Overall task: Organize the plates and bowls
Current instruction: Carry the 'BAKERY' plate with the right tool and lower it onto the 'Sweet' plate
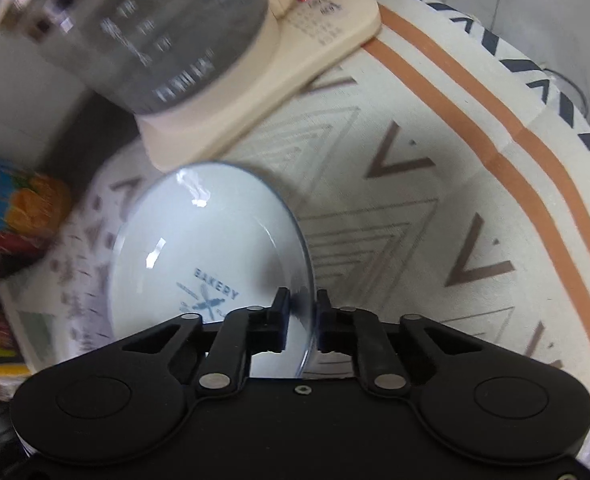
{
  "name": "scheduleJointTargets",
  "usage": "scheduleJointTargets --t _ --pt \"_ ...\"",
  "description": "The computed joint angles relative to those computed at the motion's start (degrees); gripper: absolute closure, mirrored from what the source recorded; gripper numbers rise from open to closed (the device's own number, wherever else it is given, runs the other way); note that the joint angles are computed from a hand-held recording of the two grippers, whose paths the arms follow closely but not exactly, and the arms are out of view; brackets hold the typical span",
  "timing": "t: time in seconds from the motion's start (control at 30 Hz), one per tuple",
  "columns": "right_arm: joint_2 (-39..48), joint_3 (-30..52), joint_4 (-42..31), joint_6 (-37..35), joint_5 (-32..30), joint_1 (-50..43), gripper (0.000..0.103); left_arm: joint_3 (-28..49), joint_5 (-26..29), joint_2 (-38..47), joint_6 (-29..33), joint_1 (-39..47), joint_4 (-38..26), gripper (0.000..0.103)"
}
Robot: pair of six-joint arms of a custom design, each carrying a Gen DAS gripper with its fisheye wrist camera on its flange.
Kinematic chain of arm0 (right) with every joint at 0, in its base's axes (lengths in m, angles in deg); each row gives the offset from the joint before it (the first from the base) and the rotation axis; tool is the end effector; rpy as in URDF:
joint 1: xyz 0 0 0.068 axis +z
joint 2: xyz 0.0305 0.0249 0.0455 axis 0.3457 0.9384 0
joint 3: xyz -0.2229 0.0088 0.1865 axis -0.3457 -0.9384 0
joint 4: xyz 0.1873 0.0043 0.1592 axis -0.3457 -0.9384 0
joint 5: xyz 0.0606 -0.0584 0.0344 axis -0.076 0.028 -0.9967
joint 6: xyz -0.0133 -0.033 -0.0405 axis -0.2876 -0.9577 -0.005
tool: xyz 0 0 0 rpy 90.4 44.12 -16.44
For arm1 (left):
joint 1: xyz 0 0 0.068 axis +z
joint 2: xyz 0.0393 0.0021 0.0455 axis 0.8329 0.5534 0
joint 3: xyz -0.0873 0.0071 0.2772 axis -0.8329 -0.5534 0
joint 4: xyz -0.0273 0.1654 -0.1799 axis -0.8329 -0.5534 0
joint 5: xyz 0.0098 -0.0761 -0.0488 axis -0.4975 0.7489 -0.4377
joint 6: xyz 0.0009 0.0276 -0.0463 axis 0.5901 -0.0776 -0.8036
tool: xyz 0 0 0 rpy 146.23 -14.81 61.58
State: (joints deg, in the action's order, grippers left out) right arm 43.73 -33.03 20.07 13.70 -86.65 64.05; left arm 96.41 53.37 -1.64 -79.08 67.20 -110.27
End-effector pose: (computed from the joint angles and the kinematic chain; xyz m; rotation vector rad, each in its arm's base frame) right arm 0.1753 0.1685 0.1656 0.4932 2.7486 0.5797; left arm 0.1823 0.0185 0.1601 -0.3386 2.7948 -0.6545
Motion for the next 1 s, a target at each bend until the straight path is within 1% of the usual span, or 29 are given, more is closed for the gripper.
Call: scheduleJointTargets --t 0.1,0.3,0.4,0.53,0.67,0.83,1.0 --pt "-1.3 -0.5 2.1 -1.6 0.3 0.5 0.098 1.1 1.8 -0.5 3.1 4.1 -2.2 0.094" --pt "-0.4 1.3 2.8 -1.4 1.0 3.2 0.097 2.3 3.2 -2.8 7.6 10.2 -6.1 0.094" --pt "-1.1 2.3 1.8 -1.7 1.3 4.3 0.097 2.1 4.1 -4.1 9.6 14.0 -8.0 0.094" --pt "-0.8 4.6 0.6 -2.1 2.3 7.1 0.097 2.5 5.3 -7.1 14.1 19.6 -12.3 0.094" --pt "-1.7 6.1 -0.3 -3.2 2.6 8.9 0.097 4.3 6.8 -8.8 20.0 26.9 -17.8 0.094" --pt "-1.0 11.1 -2.8 -4.3 4.1 12.7 0.096 7.3 8.5 -10.9 28.0 37.6 -25.6 0.094" --pt "-0.7 13.7 -3.8 -5.5 4.4 15.5 0.096 10.8 10.8 -10.3 37.2 48.7 -32.9 0.094"
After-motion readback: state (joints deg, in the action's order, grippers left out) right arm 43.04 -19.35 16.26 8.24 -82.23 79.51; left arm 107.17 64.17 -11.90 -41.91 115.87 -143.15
